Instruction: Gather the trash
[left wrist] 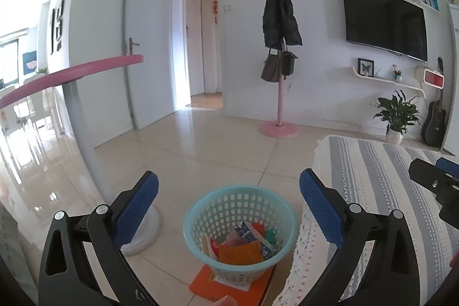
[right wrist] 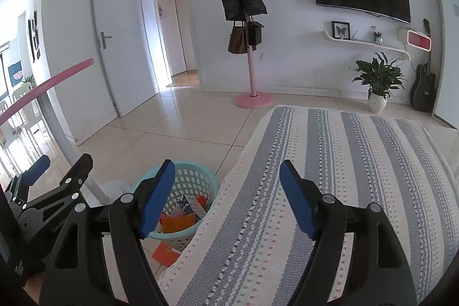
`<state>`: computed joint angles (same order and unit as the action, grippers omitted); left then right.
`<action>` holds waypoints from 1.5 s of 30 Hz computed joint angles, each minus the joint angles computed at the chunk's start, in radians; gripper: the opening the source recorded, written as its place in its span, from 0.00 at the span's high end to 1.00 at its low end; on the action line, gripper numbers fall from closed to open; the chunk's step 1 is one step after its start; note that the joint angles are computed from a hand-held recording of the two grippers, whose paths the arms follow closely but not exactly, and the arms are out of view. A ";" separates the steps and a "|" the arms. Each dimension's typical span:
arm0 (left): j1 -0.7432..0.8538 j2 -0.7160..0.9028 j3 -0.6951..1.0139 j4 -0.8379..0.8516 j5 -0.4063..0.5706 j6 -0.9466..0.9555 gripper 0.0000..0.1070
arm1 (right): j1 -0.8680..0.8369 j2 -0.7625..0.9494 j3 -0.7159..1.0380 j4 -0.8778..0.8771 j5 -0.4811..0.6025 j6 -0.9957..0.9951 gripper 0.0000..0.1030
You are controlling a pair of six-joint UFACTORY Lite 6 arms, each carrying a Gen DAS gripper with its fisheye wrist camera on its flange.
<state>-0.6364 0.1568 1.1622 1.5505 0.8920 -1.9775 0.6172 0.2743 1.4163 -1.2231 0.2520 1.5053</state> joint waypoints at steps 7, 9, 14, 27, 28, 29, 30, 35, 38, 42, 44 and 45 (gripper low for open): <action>0.011 0.004 -0.006 0.008 -0.014 -0.005 0.11 | 0.011 0.011 0.001 -0.027 0.003 0.021 0.31; 0.014 0.015 0.000 0.003 -0.018 0.005 0.11 | 0.007 0.017 0.004 -0.010 -0.006 0.006 0.31; 0.002 0.016 0.003 -0.002 -0.004 0.016 0.11 | 0.007 0.017 -0.001 -0.012 -0.011 0.012 0.31; -0.013 0.037 0.024 0.001 0.009 0.042 0.11 | 0.005 0.000 -0.010 -0.031 -0.011 0.030 0.31; -0.014 0.036 0.024 -0.001 0.008 0.040 0.11 | 0.007 -0.001 -0.009 -0.032 -0.007 0.031 0.31; -0.015 0.034 0.023 0.000 0.007 0.037 0.11 | 0.008 -0.002 -0.009 -0.032 -0.005 0.032 0.31; -0.015 0.032 0.023 0.000 0.006 0.037 0.11 | 0.008 -0.004 -0.011 -0.032 -0.005 0.032 0.31; -0.007 0.041 0.036 -0.014 0.002 0.062 0.11 | 0.014 -0.010 -0.014 -0.031 0.005 0.036 0.31; 0.006 0.047 0.049 -0.027 -0.017 0.081 0.11 | 0.017 -0.017 -0.014 -0.026 0.008 0.033 0.31; 0.003 0.041 0.050 -0.031 -0.009 0.086 0.11 | 0.025 -0.021 -0.015 -0.040 0.014 0.042 0.31; 0.003 0.039 0.047 -0.028 -0.013 0.083 0.11 | 0.031 -0.020 -0.018 -0.055 0.024 0.053 0.31; 0.002 0.037 0.043 -0.023 -0.016 0.079 0.11 | 0.032 -0.016 -0.015 -0.053 0.029 0.047 0.31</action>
<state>-0.6348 0.1942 1.2053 1.5272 0.8765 -1.8990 0.6496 0.2581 1.4013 -1.2758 0.2810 1.5525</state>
